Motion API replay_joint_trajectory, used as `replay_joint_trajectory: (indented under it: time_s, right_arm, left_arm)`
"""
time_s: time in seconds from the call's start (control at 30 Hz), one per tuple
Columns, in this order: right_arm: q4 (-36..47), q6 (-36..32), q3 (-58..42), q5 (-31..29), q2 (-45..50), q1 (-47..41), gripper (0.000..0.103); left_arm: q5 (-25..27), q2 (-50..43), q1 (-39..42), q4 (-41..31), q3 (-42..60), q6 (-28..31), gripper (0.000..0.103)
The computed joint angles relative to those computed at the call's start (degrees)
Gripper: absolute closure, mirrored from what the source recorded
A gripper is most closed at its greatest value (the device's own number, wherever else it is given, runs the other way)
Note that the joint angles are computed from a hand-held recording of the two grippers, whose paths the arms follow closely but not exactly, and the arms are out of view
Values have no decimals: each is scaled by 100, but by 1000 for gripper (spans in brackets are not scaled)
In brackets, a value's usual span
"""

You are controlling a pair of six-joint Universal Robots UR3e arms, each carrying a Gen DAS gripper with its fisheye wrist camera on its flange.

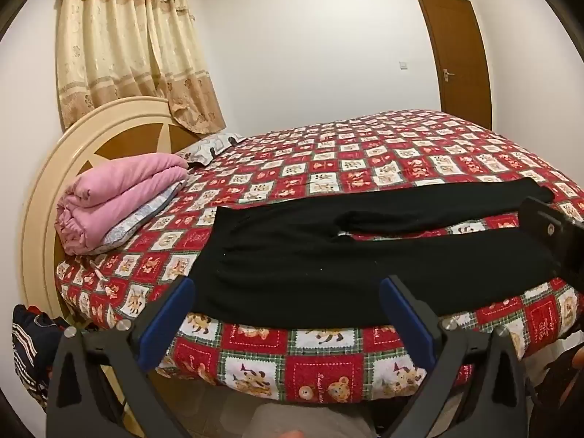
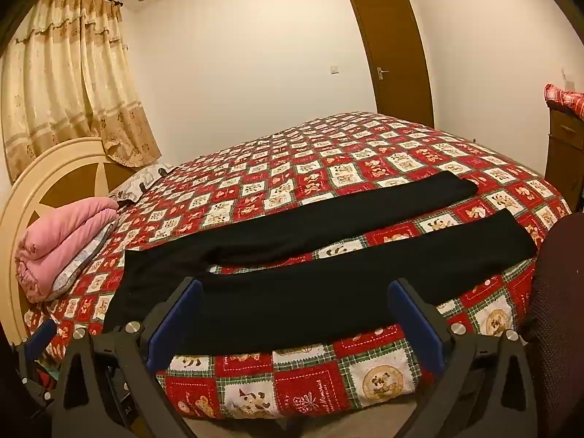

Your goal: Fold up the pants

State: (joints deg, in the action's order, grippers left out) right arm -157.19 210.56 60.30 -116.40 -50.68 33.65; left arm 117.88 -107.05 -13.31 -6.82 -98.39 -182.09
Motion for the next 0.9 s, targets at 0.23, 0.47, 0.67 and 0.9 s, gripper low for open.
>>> replay_joint_trajectory:
  time_s: [0.23, 0.47, 0.67, 0.9]
  right_arm:
    - [32, -11, -28, -16, 21, 8, 1]
    - [121, 12, -84, 18, 1, 12, 1]
    - [74, -71, 20, 0, -4, 15, 1]
    - [293, -45, -249, -28, 126, 44, 1]
  left_arm:
    - [-42, 32, 26, -22, -34, -66, 0]
    - [-26, 18, 58, 41, -101, -82, 0]
    - [-22, 21, 39, -43, -31, -73, 0]
    - [-37, 19, 34, -55, -55, -122, 0]
